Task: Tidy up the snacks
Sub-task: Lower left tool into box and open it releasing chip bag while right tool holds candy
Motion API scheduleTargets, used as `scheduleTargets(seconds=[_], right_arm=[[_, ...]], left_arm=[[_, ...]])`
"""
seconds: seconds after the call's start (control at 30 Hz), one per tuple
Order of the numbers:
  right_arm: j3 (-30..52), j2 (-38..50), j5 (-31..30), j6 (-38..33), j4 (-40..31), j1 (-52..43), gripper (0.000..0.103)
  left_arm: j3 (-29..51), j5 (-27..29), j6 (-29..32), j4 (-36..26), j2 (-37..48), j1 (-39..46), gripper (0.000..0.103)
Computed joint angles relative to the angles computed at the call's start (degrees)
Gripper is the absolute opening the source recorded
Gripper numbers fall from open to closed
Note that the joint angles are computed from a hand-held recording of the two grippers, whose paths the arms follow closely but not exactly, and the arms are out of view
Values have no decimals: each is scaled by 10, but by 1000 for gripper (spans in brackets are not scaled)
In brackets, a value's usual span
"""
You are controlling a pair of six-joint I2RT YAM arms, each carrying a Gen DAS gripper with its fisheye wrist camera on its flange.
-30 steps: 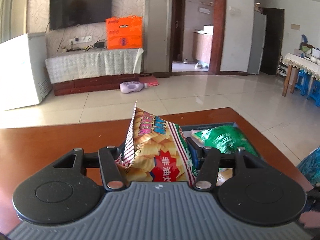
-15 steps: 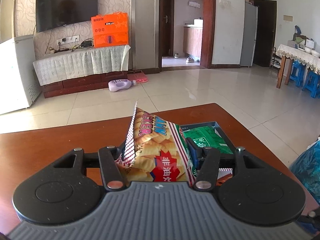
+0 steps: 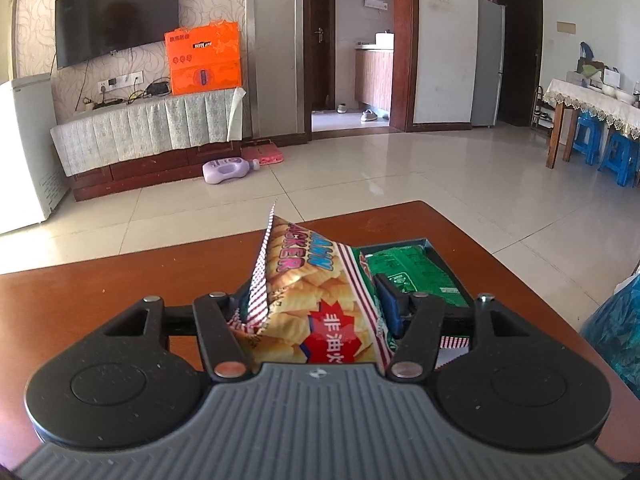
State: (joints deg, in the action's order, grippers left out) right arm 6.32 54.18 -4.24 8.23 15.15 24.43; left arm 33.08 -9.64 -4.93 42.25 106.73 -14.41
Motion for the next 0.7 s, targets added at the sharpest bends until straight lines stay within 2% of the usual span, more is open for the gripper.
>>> scheduleTargets(seconds=[0.13,0.27,0.5,0.7], right_arm=[[7,11,11,7,-1,10,26],[8,25,10,8,9,9,26],[14,68,0,8,38,1,26],[26,105,-4,7,53,-6,26]], left_arm=[[8,-15,8,-7,6,-8,72],[13,-1,19,-25,-1,-8,82],[-28,10,44,-8,-28,-14,88],[-74,13,22,1,-81,10,92]])
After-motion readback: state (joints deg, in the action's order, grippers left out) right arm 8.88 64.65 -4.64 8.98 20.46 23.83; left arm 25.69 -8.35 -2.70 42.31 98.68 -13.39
